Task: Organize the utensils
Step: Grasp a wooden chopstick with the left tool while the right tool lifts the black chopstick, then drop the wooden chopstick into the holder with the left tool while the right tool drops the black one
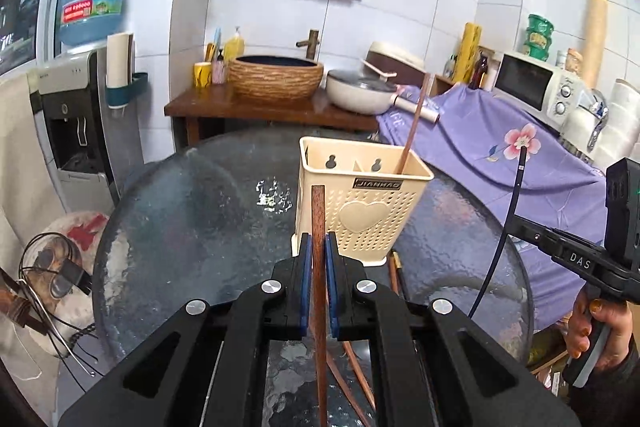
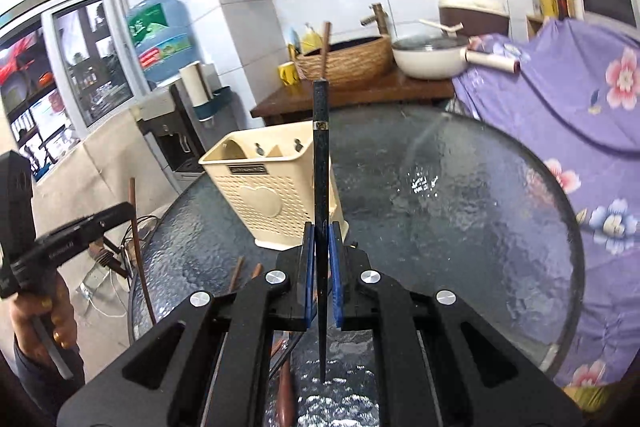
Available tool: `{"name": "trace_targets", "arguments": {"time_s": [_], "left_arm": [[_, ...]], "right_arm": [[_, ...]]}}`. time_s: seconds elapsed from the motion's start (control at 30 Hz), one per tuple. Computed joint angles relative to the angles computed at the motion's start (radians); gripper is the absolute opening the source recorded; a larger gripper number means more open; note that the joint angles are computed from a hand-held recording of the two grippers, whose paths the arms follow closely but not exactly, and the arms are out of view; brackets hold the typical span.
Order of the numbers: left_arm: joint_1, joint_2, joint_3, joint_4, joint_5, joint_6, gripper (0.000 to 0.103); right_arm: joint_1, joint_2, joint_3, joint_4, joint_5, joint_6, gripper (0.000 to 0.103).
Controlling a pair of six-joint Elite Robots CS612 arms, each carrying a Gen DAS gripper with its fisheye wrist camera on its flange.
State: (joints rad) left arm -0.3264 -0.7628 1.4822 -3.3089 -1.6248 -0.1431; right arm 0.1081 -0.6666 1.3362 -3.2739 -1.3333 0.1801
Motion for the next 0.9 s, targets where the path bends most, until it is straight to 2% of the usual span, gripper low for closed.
{"name": "trace_targets", "arguments": {"time_s": [0.2, 0.47, 0.67, 0.9], "left_arm": [[0.003, -0.022, 0.029, -0.040, -0.012, 0.003, 0.007], [0.011, -0.040, 0.042, -0.090, -0.019, -0.002, 0.007], [0.015, -0.048, 0.020, -0.110, -0.029, 0.018, 0.007], [0.013, -0.051, -0.056, -0.091, -0.045, 0.047, 0.006]], "right_arm": [[0.002, -0.027, 0.035, -0.041, 0.009, -0.028, 0.008], [0.002, -0.029, 0.019, -0.054, 0.051, -0.035, 0.008], [0.010, -0.026, -0.023, -0.047, 0.071, -0.055, 0.008], [0.016, -0.014, -0.113, -0.012, 0.086, -0.083, 0.008]]}}
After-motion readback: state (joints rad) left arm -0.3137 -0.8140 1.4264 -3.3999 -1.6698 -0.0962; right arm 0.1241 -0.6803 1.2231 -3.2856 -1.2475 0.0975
